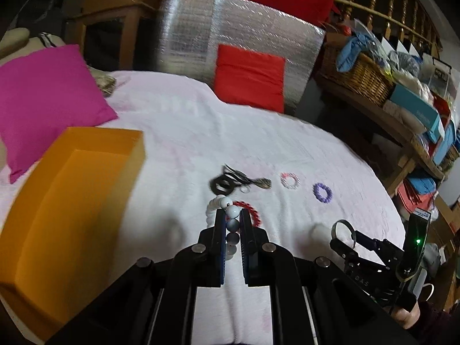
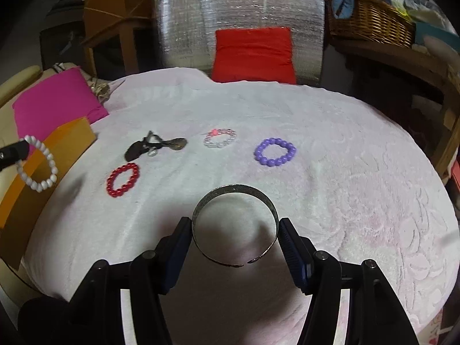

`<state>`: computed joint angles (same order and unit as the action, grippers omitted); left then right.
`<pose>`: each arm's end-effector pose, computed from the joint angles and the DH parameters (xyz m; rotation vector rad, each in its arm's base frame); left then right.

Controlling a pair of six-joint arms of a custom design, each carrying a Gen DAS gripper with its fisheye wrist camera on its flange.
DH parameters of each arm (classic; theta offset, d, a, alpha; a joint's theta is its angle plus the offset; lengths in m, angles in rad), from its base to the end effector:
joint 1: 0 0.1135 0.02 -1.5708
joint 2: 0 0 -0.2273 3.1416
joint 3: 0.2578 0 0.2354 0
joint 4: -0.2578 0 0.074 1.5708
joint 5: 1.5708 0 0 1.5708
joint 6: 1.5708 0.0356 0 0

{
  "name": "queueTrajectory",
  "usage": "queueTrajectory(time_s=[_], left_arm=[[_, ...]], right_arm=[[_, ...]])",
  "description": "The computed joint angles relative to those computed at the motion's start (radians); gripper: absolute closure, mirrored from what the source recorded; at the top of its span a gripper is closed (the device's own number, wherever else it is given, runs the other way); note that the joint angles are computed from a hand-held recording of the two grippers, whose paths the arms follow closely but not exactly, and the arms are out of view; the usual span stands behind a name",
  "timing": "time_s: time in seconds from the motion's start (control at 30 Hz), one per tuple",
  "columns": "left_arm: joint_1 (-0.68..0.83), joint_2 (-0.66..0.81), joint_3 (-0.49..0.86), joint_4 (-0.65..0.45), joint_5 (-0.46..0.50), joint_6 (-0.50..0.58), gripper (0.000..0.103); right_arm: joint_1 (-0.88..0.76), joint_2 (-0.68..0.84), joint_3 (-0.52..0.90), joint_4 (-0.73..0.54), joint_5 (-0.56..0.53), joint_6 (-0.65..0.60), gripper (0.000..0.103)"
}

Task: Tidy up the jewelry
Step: 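Carry both held bracelets into the orange box and open both grippers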

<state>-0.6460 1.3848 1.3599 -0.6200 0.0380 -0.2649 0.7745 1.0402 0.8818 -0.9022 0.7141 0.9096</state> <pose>0.2344 -0.1784 0.3253 0.4511 2.2247 -0.5371 0.1510 0.1152 0.2449 0.3757 2.2630 -0.1230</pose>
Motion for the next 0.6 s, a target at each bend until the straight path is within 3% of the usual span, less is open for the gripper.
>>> queueTrajectory(time_s=[0.13,0.33,0.6], left_arm=[[0.077,-0.089,-0.039,-0.03,0.0,0.022,0.094],[0.245,-0.194,-0.105,-0.062,0.039,0.076,0.094],[0.44,-0.209,-0.188,-0.084,0.02,0.133,0.094]], right_arm=[[0.025,0.077,0.077,0.063,-0.023,-0.039,0.039],[0.029,0.36,0.34,0.213,-0.116,-0.164,0.039],[0.046,0.871,0.958,0.231,-0.228,-0.358,0.039]])
